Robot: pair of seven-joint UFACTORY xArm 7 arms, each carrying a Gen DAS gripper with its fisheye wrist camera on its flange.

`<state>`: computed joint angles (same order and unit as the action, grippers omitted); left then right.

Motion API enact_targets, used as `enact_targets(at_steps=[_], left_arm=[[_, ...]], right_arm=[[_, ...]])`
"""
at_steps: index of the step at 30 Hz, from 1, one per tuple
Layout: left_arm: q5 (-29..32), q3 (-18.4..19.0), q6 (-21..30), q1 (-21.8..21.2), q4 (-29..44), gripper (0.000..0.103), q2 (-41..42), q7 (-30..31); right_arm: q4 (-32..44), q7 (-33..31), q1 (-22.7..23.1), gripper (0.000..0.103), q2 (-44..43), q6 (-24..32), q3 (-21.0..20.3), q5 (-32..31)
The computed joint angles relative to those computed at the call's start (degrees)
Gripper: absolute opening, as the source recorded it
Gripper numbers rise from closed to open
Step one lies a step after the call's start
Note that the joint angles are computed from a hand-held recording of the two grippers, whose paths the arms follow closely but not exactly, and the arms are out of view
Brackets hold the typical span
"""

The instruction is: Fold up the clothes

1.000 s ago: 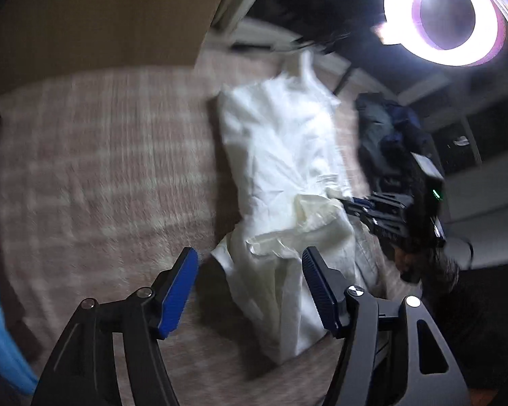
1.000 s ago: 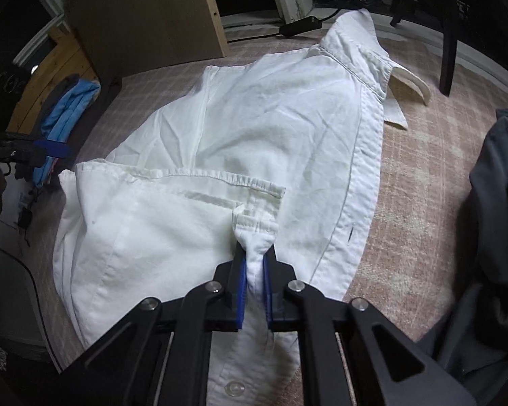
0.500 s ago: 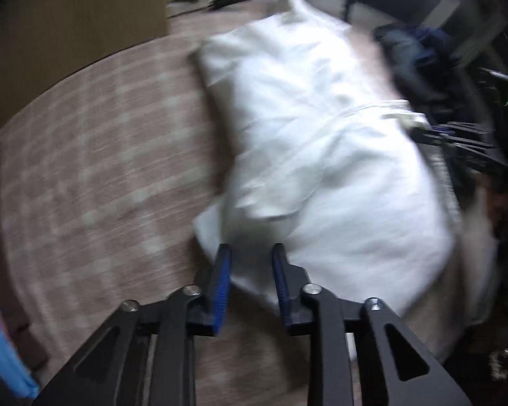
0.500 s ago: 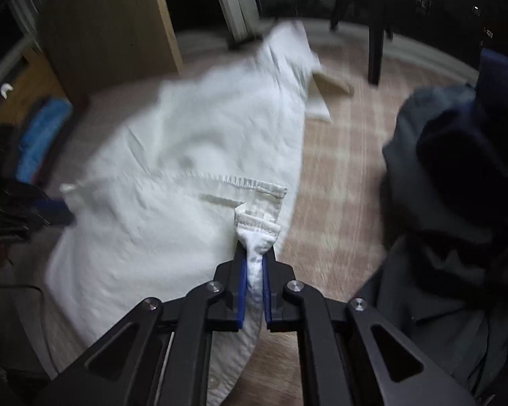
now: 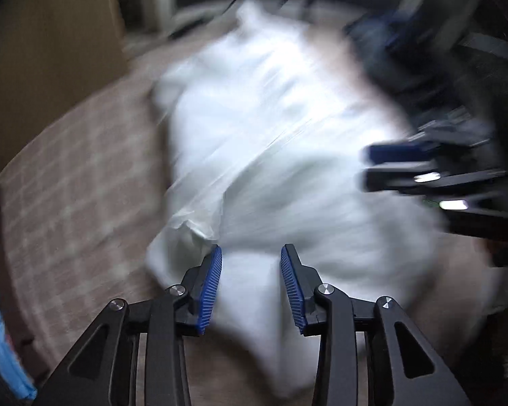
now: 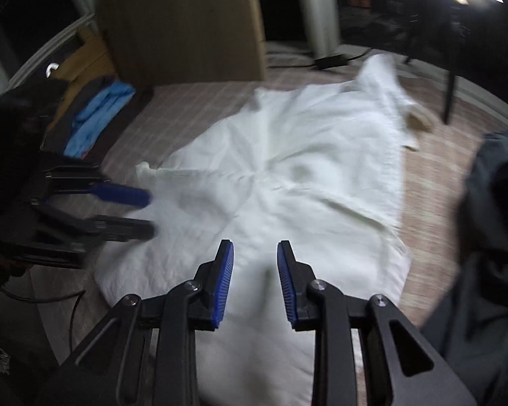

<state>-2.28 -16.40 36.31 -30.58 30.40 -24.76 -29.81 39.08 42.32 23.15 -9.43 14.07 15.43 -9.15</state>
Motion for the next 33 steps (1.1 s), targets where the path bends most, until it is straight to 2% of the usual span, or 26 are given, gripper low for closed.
enact_targets(at_steps=[3, 5, 8, 12, 13, 15, 17, 18, 19, 20, 21, 22, 25, 27, 28, 29, 31, 33], left_arm=[[-1.5, 0.1, -0.1, -0.7, -3.6, 0.036, -4.9, -2.3], [-2.9, 0.2, 1.4, -2.0, -4.9, 0.033, -9.6, -3.5], [-4.7, -0.1, 3.5, -3.6, -6.3, 0.034, -16.3, -5.4], [-6.9, -1.4, -3.3, -7.8, -6.2, 0.044, -13.1, -4.3], [-7.6, -1.3, -3.9, -8.3, -6.3, 0.044, -11.3, -4.4], [-8.4, -1.3, -4.4, -8.7, -7.1, 0.044, -9.0, -5.2], [-9.7, -0.1, -4.6, -9.6, -9.9, 0.042, -12.0, -5.9], [-10.1, -0.2, -2.7, -9.1, -10.4, 0.042, -13.7, -6.3], [-8.1, -0.4, 1.6, -8.0, -10.2, 0.044, -15.8, -7.9], [-5.9, -0.8, 6.9, -6.1, -9.6, 0.042, -18.3, -9.0], [-4.9, 0.4, 10.1, -5.1, -9.7, 0.040, -21.5, -8.7], [-3.9, 1.5, 13.1, -3.9, -9.4, 0.040, -24.5, -8.1], [-0.3, 3.9, 19.4, 0.1, -4.3, 0.042, -31.0, -3.5], [1.4, 5.3, 22.2, 3.2, -0.1, 0.049, -33.3, 0.3], [2.0, 6.0, 22.8, 4.7, 2.1, 0.054, -33.5, 2.2], [2.3, 6.0, 21.8, 6.0, 3.9, 0.056, -31.9, 3.7], [1.9, 6.9, 17.6, 7.9, 6.4, 0.058, -26.8, 7.6], [-0.8, 7.7, 12.7, 8.1, 7.3, 0.059, -21.3, 10.0]], right_arm=[[2.5, 1.8, -0.5, 0.027, 3.6, 1.8, 0.4, -3.2], [0.2, 3.5, 0.1, 0.027, -0.7, 1.4, 0.2, -2.5], [-3.3, 6.4, 0.5, 0.027, -7.2, 1.4, 1.6, -0.6], [-6.5, 10.8, 1.7, 0.027, -12.4, 2.1, 4.5, 1.6], [-7.0, 11.8, 2.2, 0.027, -11.1, 1.5, 4.8, 2.6], [-7.3, 14.9, 2.9, 0.027, -9.1, 4.4, 5.9, 4.2], [-9.6, 16.3, 5.6, 0.027, -10.3, 5.7, 4.6, 7.6], [-11.6, 16.3, 7.4, 0.027, -12.3, 5.3, 3.2, 10.2], [-13.2, 15.3, 10.0, 0.027, -14.6, 6.4, 0.9, 13.8], [-14.3, 13.9, 12.2, 0.027, -17.5, 9.2, -1.5, 17.2], [-15.0, 13.2, 13.4, 0.027, -20.7, 12.5, -3.1, 19.6], [-14.8, 13.2, 12.6, 0.027, -24.4, 17.1, -3.0, 19.6], [-9.9, 12.6, 7.9, 0.027, -34.1, 32.3, -1.1, 14.3], [-5.0, 10.0, 4.1, 0.033, -37.0, 36.8, -0.4, 10.0], [-2.6, 8.4, 2.1, 0.046, -37.9, 38.0, -0.2, 8.0], [-0.7, 6.6, 0.1, 0.065, -38.4, 37.4, -0.1, 6.0], [0.4, 3.6, -4.0, 0.084, -36.5, 31.4, 0.5, 2.5], [1.1, 1.3, -8.1, 0.084, -33.7, 24.6, 1.2, -1.1]])
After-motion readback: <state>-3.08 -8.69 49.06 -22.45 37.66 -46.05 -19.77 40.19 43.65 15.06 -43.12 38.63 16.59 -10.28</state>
